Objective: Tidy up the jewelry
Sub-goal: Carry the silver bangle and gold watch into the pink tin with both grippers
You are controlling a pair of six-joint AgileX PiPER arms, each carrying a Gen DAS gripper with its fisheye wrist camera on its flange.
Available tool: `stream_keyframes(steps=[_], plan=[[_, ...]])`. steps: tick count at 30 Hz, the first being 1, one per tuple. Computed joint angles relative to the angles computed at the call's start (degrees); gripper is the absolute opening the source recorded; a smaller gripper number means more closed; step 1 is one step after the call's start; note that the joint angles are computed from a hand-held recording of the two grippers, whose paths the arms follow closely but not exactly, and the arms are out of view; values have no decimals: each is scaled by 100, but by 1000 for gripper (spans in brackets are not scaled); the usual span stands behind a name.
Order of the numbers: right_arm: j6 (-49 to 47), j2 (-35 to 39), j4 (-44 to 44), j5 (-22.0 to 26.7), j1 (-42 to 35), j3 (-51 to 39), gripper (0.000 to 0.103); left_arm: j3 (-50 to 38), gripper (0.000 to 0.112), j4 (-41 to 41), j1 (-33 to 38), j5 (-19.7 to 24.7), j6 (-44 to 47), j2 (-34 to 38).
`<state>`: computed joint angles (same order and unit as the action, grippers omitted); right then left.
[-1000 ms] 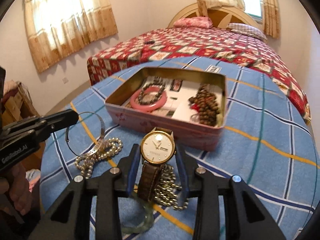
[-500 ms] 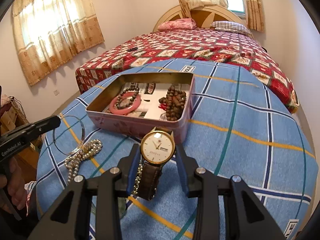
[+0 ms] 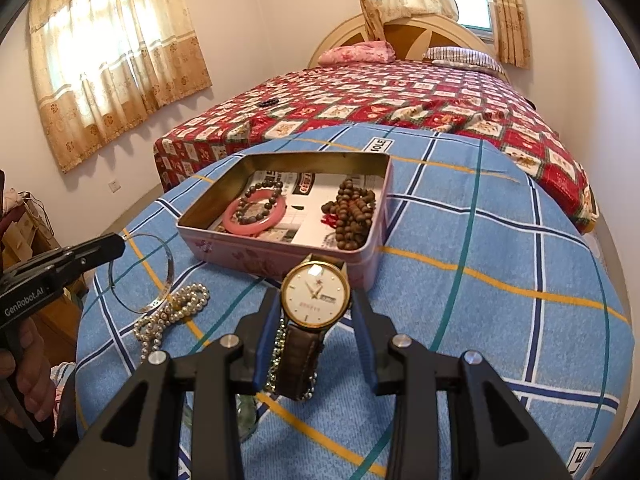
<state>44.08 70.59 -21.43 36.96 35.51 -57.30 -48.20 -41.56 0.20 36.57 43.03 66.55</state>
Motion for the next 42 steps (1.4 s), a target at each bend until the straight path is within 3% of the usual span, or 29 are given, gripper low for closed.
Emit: stream_keyframes(steps=[25,35,42], plan=[[-180,142,-109,82,-4,-302,39,-267,4,309,-183,-125,-273,121],[-779,498,-14,143,-161,-960,39,-1199,4,551,-461,-243,-426,452],[-1487,1082,400,82,-586,-1595,39,-2054,4,957,-801,-335,-798,1343]])
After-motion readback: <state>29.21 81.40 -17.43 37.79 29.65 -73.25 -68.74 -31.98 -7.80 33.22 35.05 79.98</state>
